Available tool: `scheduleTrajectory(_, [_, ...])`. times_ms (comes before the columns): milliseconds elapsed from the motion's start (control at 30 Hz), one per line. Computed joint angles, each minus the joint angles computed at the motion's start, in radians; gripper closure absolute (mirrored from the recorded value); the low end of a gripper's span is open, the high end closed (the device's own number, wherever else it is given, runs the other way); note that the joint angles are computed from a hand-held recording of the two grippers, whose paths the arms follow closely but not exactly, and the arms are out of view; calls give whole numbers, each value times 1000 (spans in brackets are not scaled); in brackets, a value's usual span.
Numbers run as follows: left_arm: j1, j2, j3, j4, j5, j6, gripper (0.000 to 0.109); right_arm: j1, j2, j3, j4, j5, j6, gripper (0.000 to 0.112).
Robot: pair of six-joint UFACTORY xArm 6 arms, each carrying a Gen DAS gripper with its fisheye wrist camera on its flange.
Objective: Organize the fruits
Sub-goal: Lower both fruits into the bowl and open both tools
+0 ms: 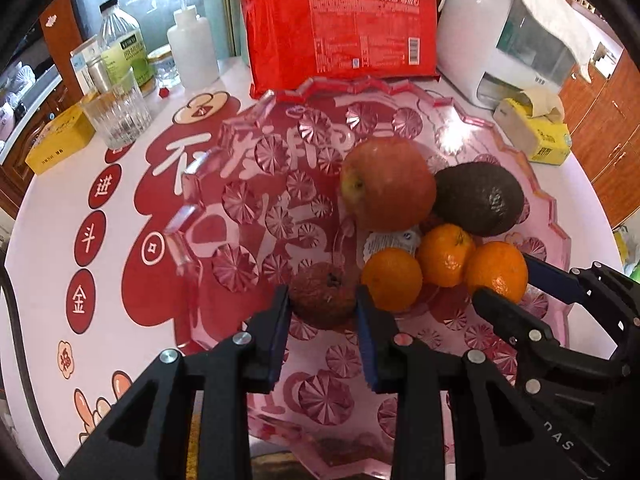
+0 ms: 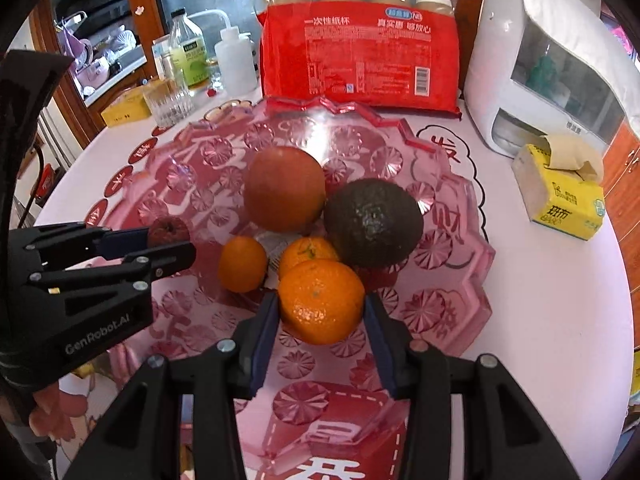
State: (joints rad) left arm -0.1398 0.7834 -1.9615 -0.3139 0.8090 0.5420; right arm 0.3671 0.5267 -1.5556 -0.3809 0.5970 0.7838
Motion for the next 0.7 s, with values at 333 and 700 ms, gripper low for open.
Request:
scheduleTrajectory(333, [-13, -70, 105, 20, -92, 21, 30, -5, -36, 57, -54, -23, 58, 56])
scheduleTrajectory(700, [-6, -180, 242, 42, -153, 22, 21, 4, -112, 125, -84, -46, 105, 55])
